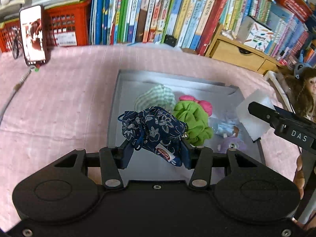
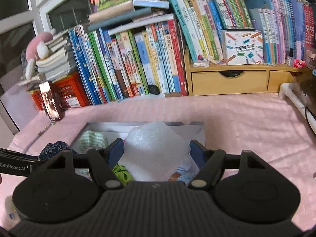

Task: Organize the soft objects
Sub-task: 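Carry the navy pouch and white foam block over the white tray, then lower the navy pouch with the left gripper while the right lowers the foam block, open both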

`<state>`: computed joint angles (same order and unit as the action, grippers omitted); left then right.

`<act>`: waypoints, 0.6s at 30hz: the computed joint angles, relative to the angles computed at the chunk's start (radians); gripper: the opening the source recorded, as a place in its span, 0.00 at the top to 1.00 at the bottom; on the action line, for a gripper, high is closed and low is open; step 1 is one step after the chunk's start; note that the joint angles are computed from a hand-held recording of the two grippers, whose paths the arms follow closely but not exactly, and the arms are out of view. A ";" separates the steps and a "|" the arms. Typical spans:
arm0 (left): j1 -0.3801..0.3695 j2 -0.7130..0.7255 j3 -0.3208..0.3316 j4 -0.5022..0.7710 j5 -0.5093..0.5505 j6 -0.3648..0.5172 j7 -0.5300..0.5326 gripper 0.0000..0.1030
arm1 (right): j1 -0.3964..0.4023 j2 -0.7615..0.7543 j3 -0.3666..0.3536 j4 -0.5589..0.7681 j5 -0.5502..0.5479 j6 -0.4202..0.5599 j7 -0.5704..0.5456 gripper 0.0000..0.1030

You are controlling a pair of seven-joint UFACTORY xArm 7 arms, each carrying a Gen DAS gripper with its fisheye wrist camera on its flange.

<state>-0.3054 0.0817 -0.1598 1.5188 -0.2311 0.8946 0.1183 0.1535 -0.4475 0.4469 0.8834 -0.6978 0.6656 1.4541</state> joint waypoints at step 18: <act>0.000 0.080 -0.002 0.065 0.011 0.055 -0.026 0.54 | 0.077 0.185 -0.106 0.116 -0.023 0.054 -0.032 0.26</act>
<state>-0.3056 0.1619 -0.1618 1.5834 -0.2201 0.9494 0.0920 0.2305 -0.2628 0.3409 0.9996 -0.7207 0.7191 1.4225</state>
